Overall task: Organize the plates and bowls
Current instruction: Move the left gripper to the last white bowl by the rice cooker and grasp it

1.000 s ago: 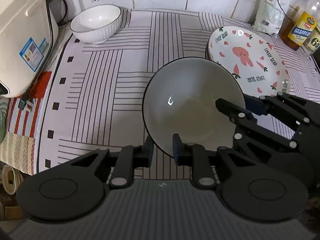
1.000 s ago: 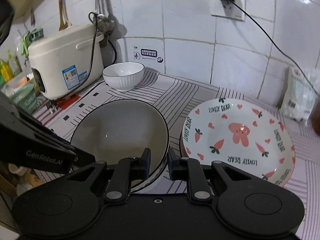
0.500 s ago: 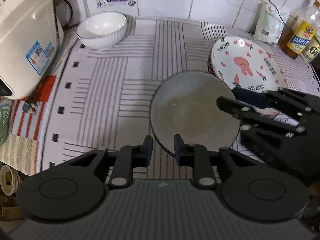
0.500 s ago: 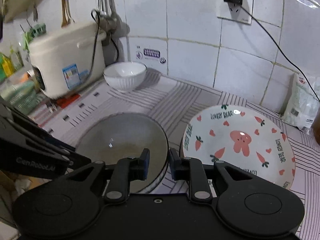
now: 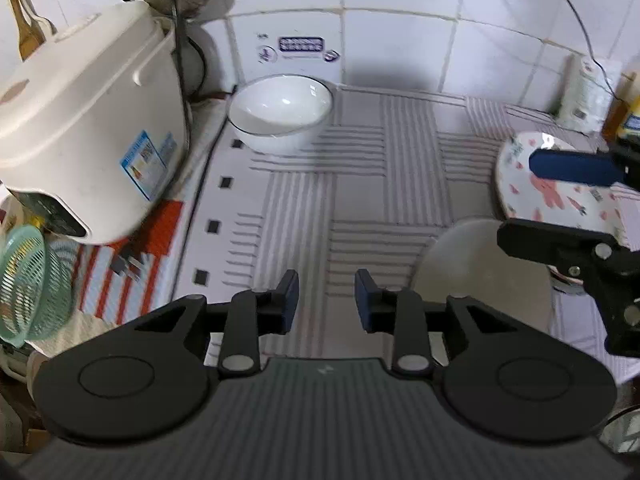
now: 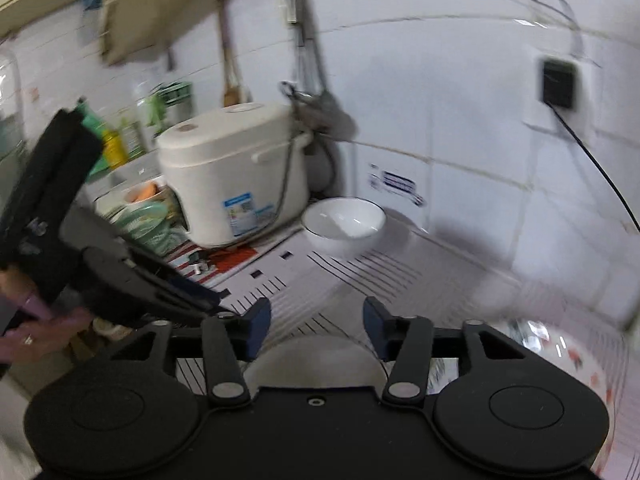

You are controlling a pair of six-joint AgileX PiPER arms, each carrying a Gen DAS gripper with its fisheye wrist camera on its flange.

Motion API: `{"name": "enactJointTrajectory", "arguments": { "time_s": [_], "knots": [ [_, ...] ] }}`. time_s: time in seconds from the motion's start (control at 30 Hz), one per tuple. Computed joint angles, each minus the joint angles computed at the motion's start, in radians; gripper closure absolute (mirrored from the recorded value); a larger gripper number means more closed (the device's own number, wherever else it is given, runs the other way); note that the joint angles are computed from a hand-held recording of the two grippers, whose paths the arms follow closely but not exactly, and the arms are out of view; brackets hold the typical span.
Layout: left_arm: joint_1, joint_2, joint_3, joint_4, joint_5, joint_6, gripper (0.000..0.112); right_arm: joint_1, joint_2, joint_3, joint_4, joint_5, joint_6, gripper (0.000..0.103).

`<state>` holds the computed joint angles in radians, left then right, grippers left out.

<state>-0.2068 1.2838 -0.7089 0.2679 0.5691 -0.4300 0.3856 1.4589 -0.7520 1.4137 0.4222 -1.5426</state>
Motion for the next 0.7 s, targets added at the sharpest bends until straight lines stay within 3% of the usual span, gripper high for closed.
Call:
{"name": "enactJointTrajectory", "arguments": {
  "time_s": [0.13,0.2,0.27,0.37,0.53,0.7],
  "knots": [
    [0.062,0.048,-0.029,0.015,-0.033,0.021,0.070,0.024,0.096,-0.119,-0.067,-0.001,0.023,0.034],
    [0.089,0.083,-0.050,0.033,-0.048,0.016,0.068,0.022,0.155,-0.178,-0.064,0.011,0.014,0.026],
    [0.106,0.124,-0.068,0.111,-0.085,-0.032,0.056,0.005,0.215,-0.245,-0.117,0.067,0.041,0.012],
    [0.142,0.196,-0.099,0.251,-0.142,-0.124,0.047,0.013,0.292,-0.311,-0.107,0.081,0.012,0.012],
    [0.260,0.304,-0.167,0.143,-0.262,-0.023,0.045,0.030,0.416,-0.447,-0.191,0.055,0.108,0.012],
    [0.317,0.383,-0.193,-0.005,-0.374,0.075,0.046,0.003,0.551,-0.617,-0.307,0.108,0.382,0.014]
  ]
}}
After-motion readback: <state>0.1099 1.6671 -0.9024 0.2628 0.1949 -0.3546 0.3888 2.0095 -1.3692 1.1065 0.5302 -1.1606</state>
